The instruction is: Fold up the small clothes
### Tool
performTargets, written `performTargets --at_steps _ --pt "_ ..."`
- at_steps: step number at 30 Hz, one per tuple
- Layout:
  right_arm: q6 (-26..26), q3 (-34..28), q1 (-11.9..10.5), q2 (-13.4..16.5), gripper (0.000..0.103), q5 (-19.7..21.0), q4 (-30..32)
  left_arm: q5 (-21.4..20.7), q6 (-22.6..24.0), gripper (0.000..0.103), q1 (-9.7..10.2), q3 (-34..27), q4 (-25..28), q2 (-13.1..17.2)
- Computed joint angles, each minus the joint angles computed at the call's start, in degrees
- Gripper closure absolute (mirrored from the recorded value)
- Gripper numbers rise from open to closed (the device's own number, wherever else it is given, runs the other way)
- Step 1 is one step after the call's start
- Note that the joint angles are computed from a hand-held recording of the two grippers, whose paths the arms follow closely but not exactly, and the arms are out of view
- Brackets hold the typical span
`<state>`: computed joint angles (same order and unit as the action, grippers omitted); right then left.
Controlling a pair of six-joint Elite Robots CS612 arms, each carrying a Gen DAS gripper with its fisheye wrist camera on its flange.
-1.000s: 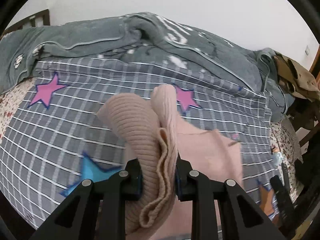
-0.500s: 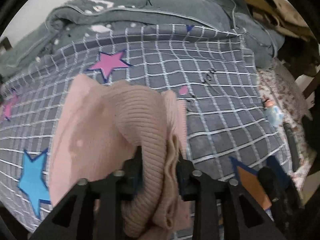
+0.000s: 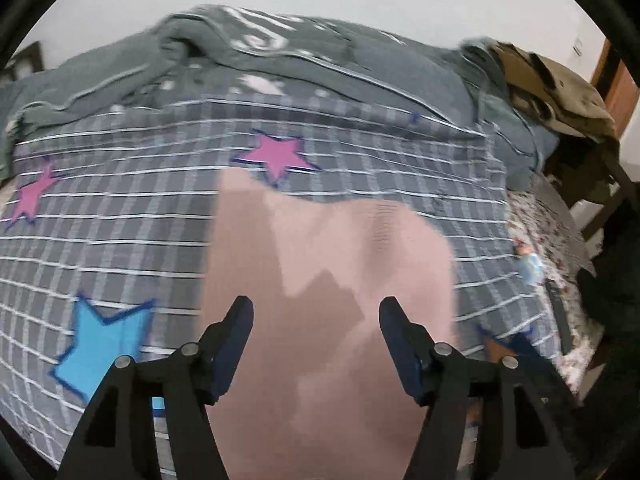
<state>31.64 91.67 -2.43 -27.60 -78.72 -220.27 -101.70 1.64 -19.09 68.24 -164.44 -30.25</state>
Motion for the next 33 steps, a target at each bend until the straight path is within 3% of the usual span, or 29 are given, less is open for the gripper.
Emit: performTargets --at_steps 5,8,10,11,13,14,15,17,19,22,24,26,28,30,33 --pt "-0.85 -1.59 1.07 0.57 0.048 5.98 -3.24 2.68 1.01 0.039 2.18 0.28 -1.60 0.73" --pt "-1.97 -3.14 2.16 0.91 0.042 8.15 -4.66 3.20 1.92 0.039 2.97 0.20 -1.72 1.13" --pt "-4.10 -4.12 3.27 0.73 0.040 6.35 -2.01 2.48 2.22 0.039 3.47 -0.13 -1.24 1.42" --pt "-5.59 -4.70 4.19 0.48 0.041 3.10 1.04 1.84 2.32 0.039 3.68 -0.53 -0.73 1.63" --pt "-6.20 -6.28 5.82 0.45 0.056 -4.93 7.77 0.48 2.09 0.039 4.04 -0.91 -0.47 1.95" --pt "-6.06 -6.82 5.93 0.74 0.082 -5.85 9.32 -0.47 1.92 0.039 4.25 -0.94 -0.74 2.09" --pt "-6.21 -6.95 5.93 0.87 0.097 -6.25 10.04 -1.72 1.94 0.039 4.46 -1.10 -0.85 2.32" --pt "-7.44 -5.75 5.89 1.21 0.098 -8.48 5.47 -3.23 2.26 0.039 4.75 -0.41 -1.65 2.32" --pt "-6.07 -3.71 5.24 1.08 0.098 -8.24 2.02 -4.42 3.24 0.039 4.85 0.03 -2.66 2.46" --pt "-0.15 -2.80 3.62 1.66 0.098 -4.05 5.81 -6.17 5.38 0.038 4.88 0.09 -4.02 2.92" --pt "-1.81 -3.36 3.87 1.72 0.096 -3.95 11.02 -7.07 5.99 0.038 4.84 -0.55 -4.44 3.47" --pt "-4.15 -3.05 4.38 1.12 0.092 -5.42 11.09 -7.49 6.17 0.038 4.88 -1.41 -5.43 4.09" --pt "-4.39 -2.44 4.20 0.48 0.081 -5.28 9.17 -8.28 6.92 0.037 4.98 -2.45 -5.98 4.67" --pt "-3.95 -2.65 3.60 -0.05 0.054 -4.90 8.65 -9.71 7.55 0.037 5.13 -4.46 -5.62 5.61" --pt "-4.77 -4.92 3.01 -0.08 0.049 -5.99 11.91 -10.83 7.71 0.037 5.11 -6.82 -5.09 6.68"
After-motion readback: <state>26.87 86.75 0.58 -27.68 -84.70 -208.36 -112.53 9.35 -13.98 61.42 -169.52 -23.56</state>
